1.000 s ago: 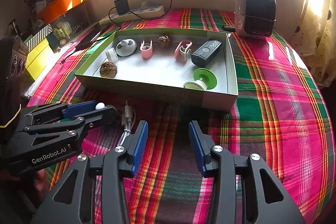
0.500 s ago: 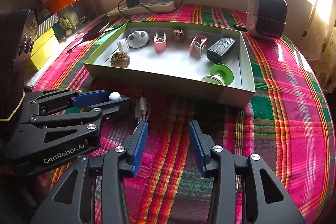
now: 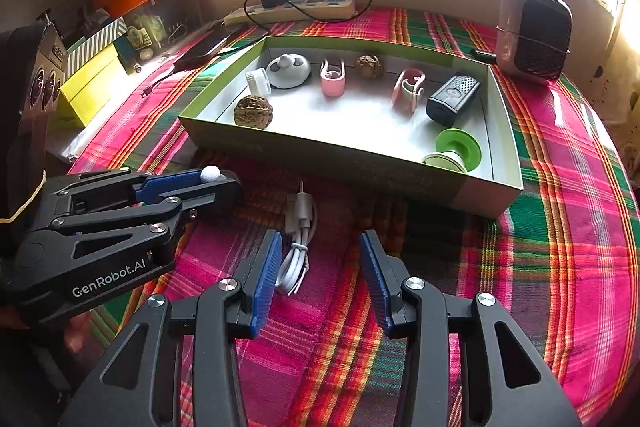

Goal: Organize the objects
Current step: 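Grasp the white earphone cable with the right tool while the left tool holds the earbud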

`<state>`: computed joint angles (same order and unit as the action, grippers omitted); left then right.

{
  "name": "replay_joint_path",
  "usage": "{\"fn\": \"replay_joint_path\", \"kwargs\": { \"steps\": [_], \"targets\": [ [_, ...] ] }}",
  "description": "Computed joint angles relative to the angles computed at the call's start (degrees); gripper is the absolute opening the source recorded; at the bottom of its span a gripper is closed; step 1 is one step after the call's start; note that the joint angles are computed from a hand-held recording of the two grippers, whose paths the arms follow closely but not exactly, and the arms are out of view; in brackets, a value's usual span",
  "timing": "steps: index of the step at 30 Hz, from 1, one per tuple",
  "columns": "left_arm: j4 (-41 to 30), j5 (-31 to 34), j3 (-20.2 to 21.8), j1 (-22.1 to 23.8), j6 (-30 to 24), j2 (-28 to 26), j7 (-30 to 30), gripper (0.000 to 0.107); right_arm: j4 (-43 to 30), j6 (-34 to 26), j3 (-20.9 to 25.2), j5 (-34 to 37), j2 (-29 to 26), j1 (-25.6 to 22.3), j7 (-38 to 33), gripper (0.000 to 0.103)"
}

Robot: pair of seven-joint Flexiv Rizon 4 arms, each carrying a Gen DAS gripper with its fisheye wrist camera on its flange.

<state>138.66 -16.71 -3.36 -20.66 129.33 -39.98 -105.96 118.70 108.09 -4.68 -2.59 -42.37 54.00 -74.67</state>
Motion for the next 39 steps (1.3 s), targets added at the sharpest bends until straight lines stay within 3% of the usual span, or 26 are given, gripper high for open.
{"fn": "replay_joint_path", "kwargs": {
  "steps": [3, 13, 19, 23, 39],
  "targets": [
    [0.5, 0.7, -0.2, 0.8, 0.8, -0.1, -0.8, 0.023, -1.3, -1.5, 0.9, -1.7, -0.5, -0.8, -0.5, 0.042],
    [0.9, 2.7, -0.6, 2.3, 2.0, -0.7, -2.1, 0.023, -2.0, -0.1, -6.5, 0.6, -2.7, 6.8, -1.8, 0.042],
    [0.9, 2.5, -0.6, 2.1, 2.0, -0.6, -2.2, 0.023, -2.0, 1.3, -6.8, 2.6, -3.2, 7.5, -3.3, 0.040],
    [0.9, 2.3, -0.4, 1.9, 1.9, -0.6, -2.1, 0.023, -2.0, 1.6, -6.5, 3.7, -3.1, 7.5, -4.0, 0.021],
    [0.8, 1.9, -0.3, 1.6, 1.9, -0.5, -1.9, 0.022, -2.2, 1.8, -4.8, 4.7, -2.9, 6.2, -4.4, 0.020]
  ]
}}
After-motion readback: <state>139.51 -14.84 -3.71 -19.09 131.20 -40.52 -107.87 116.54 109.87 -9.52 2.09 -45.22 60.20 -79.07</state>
